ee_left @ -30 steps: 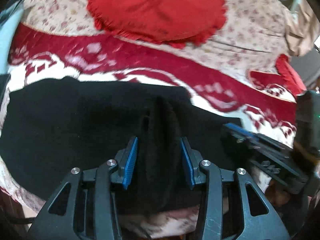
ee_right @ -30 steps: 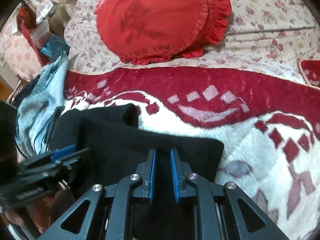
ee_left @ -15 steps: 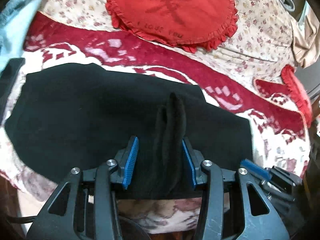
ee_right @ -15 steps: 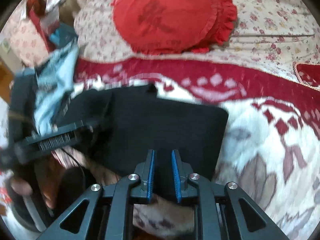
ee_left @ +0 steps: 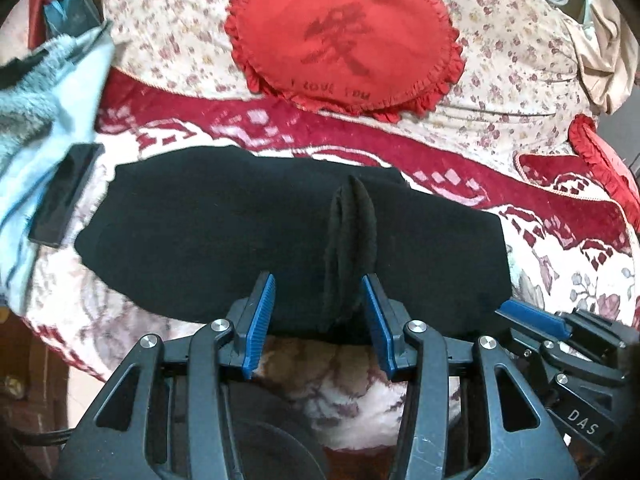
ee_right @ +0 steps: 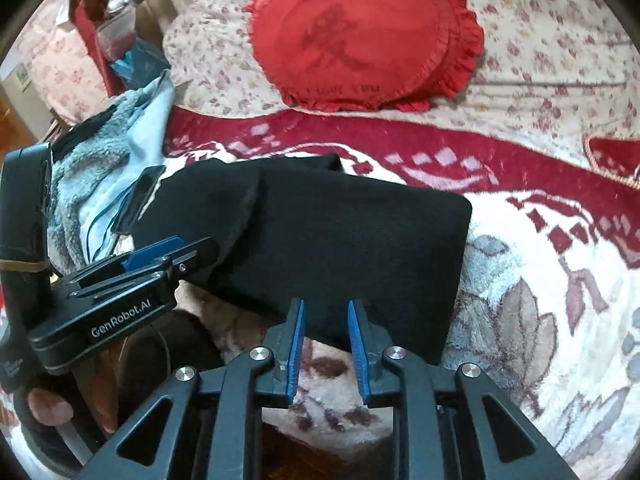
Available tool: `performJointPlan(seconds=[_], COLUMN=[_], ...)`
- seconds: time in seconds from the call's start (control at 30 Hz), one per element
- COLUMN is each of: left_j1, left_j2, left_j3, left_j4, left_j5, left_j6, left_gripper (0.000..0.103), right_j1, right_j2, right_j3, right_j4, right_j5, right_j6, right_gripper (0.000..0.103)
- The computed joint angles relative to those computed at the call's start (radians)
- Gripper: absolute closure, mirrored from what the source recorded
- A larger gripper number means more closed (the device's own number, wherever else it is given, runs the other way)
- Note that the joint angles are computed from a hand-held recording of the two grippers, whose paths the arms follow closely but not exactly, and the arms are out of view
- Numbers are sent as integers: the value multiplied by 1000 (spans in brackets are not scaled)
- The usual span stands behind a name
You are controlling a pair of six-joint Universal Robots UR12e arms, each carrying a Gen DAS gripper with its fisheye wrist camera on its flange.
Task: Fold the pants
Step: 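Press the fold flat with the left gripper and withdraw both grippers, then grasp the leg end of the black pants with the right gripper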
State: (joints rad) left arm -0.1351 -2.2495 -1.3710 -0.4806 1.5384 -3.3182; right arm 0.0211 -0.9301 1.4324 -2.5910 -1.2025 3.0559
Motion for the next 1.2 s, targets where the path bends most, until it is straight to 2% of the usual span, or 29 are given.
performJointPlan(seconds=[0.1, 0.2, 0.33, 0.47, 0.7, 0.87, 1.13, 1.2], left_j1=[0, 0, 5, 7, 12, 26, 59, 64], left_j2=[21, 41, 63, 73, 69, 61, 50, 47], left_j3=[-28, -53, -81, -97, -95, -87, -82, -79], left_j4=[35, 67, 112, 147, 141, 108, 49, 41], left_j5=[10, 27, 31, 48, 55, 51, 65, 68], left_j6=[4, 8, 2, -4, -6, -29, -102, -118], left_gripper=[59, 49, 47, 42, 42, 42, 42, 42], right_j1=[4, 11, 18, 23, 26, 30, 59, 67], right_j2=[-14, -23, -32, -35, -17, 20, 137, 159], right_j3=[14, 20, 24, 24, 3, -45, -213, -242], right_j4=[-42, -70, -86, -87, -70, -50, 83, 93], right_j5=[4, 4, 3, 4, 8, 5, -21, -22], right_j6=[-2, 1, -1, -12, -14, -10, -49, -54], right_gripper=[72, 71, 70, 68, 67, 66, 66, 66])
